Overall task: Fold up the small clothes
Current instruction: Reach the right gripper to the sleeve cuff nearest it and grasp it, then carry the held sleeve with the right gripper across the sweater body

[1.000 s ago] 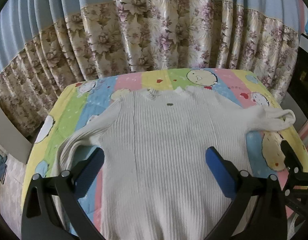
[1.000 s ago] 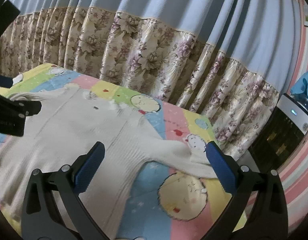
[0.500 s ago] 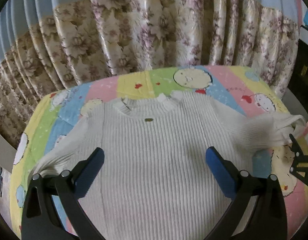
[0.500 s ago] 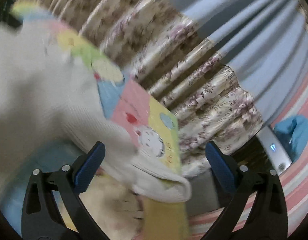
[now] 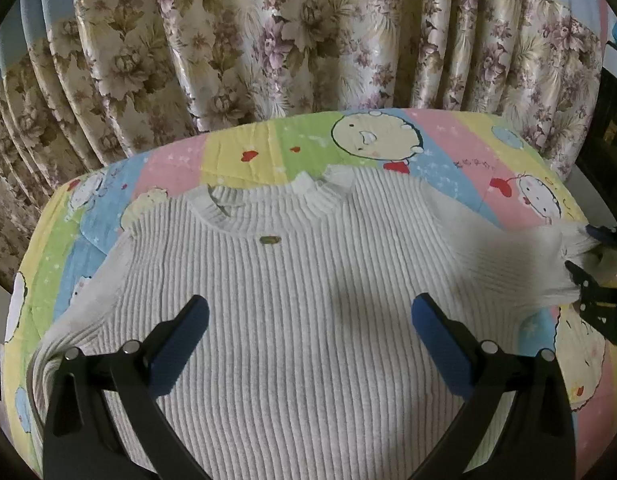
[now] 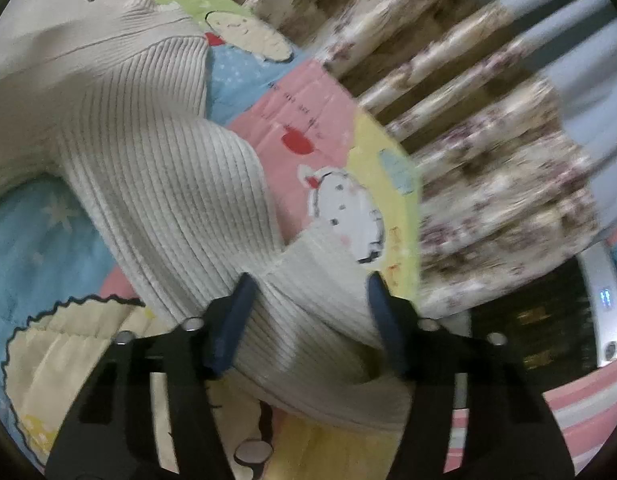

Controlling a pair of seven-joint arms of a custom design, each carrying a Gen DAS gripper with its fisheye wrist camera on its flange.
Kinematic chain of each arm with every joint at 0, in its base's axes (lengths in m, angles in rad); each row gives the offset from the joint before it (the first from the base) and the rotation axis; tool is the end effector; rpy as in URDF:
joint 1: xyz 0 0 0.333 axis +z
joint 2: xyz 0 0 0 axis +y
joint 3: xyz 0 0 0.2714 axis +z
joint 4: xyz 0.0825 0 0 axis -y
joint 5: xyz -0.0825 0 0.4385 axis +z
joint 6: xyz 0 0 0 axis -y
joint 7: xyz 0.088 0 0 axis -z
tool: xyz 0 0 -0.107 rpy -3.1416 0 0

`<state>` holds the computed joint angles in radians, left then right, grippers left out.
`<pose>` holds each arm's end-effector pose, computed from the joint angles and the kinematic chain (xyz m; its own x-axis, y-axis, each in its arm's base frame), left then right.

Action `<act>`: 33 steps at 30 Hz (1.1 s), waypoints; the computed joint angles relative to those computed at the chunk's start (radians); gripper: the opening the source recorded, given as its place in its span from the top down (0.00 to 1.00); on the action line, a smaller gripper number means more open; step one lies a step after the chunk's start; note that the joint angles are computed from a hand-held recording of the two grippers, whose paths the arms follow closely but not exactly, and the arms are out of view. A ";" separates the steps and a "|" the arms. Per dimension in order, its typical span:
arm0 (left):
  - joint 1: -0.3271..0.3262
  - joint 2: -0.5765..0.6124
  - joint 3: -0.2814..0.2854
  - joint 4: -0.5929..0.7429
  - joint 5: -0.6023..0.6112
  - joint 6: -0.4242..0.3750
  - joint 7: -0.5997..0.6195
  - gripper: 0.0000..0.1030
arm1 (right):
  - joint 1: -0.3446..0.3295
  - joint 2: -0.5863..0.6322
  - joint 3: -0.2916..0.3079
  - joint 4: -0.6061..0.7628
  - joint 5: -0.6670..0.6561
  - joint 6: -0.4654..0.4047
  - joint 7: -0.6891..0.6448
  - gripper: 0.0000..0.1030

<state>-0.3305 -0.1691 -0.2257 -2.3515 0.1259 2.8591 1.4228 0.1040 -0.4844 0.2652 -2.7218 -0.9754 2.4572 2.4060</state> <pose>0.4866 -0.3114 0.3988 -0.4877 -0.8717 -0.0481 -0.6656 0.4068 -0.6257 0.4259 0.1485 0.3134 0.0577 -0.8148 0.5769 -0.8256 -0.3638 -0.4312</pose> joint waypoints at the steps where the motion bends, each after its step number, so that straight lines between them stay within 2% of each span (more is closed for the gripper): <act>1: 0.000 0.001 0.000 0.001 0.000 0.003 -0.001 0.01 | -0.002 0.006 -0.015 0.004 0.012 0.016 -0.009 0.49; 3: 0.001 -0.002 0.000 -0.002 0.000 0.003 -0.002 0.01 | 0.003 0.011 -0.058 0.004 0.078 0.063 -0.044 0.56; 4: 0.004 -0.004 -0.002 -0.004 0.008 0.002 -0.008 0.01 | 0.002 0.012 -0.070 0.003 0.114 0.083 -0.061 0.62; 5: 0.005 -0.004 -0.003 -0.004 0.012 0.001 -0.011 0.01 | -0.004 0.013 -0.071 0.004 0.138 0.096 -0.069 0.63; 9: 0.004 -0.009 0.002 -0.008 0.010 -0.007 -0.003 0.01 | -0.022 0.019 -0.044 0.009 0.187 0.105 -0.084 0.79; 14: 0.008 -0.021 0.005 -0.016 0.006 -0.011 -0.006 0.01 | -0.045 -0.024 -0.008 -0.012 0.196 0.117 -0.021 0.96; 17: 0.013 -0.031 0.005 -0.025 0.014 -0.006 -0.012 0.01 | -0.051 -0.064 0.003 -0.030 0.218 0.132 0.016 0.96; 27: 0.039 -0.071 0.016 -0.062 0.047 -0.008 -0.037 0.01 | -0.080 -0.118 0.093 -0.031 0.219 0.170 0.167 0.96; 33: 0.031 -0.090 0.051 -0.083 -0.009 -0.012 -0.006 0.01 | -0.082 -0.127 0.132 -0.007 0.225 0.249 0.250 0.96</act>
<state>-0.2999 -0.2589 -0.1749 -2.4341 0.1167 2.8470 1.4171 0.0217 -0.6110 0.3969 -2.7289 -0.7507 2.7067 2.6564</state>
